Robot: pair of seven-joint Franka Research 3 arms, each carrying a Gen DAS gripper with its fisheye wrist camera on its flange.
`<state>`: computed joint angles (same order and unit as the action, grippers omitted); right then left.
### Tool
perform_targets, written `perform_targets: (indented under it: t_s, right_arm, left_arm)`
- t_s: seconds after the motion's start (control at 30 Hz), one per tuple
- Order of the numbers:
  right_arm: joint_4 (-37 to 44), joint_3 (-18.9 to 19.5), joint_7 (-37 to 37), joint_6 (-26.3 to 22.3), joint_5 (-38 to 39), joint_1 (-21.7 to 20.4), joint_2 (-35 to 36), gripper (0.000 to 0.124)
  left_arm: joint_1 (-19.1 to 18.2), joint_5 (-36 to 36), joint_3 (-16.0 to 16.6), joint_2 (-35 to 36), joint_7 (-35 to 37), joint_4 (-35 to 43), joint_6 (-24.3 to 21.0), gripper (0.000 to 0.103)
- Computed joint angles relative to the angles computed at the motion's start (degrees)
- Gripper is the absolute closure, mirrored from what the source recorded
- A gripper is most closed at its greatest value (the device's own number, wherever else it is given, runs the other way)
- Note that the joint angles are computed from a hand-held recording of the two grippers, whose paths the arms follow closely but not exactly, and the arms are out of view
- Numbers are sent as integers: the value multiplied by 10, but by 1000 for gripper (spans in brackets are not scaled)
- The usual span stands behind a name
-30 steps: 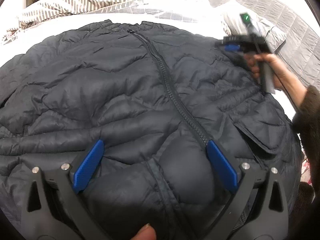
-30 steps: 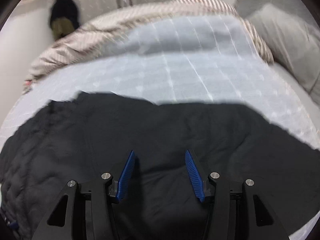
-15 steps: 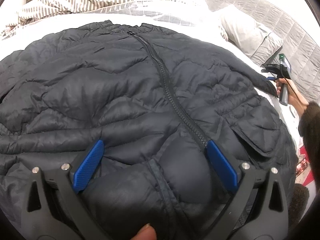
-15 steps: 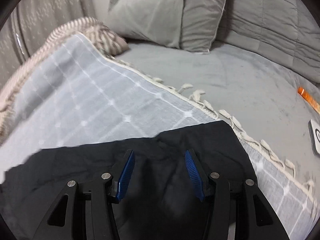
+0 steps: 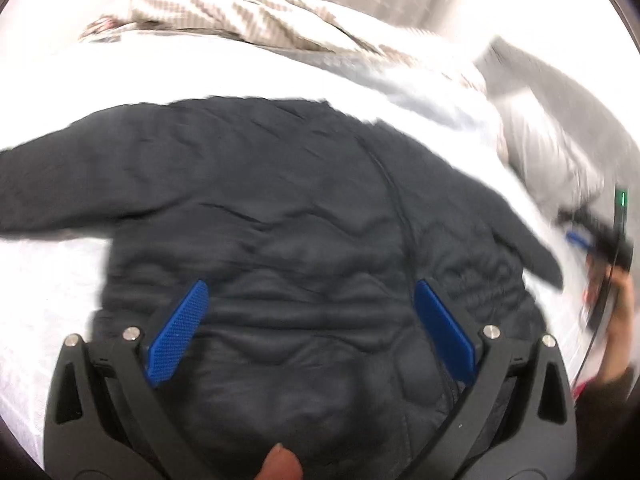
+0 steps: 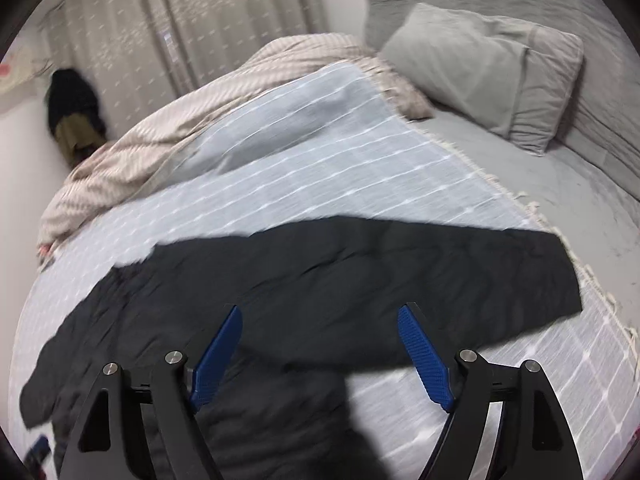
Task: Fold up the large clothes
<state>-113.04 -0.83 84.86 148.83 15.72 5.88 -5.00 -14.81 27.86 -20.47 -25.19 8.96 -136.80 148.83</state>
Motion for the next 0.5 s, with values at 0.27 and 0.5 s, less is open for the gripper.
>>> perform_targets:
  t_s: [0.27, 0.5]
  right_arm:
    - [-65, 11, -65, -15, 71, 43, -47, 39]
    - [-78, 17, -80, -27, 102, 57, -38, 36]
  left_arm:
    - [20, 0, 16, -187, -57, -136, -58, 0]
    - [30, -99, 89, -292, -45, -231, -104, 1]
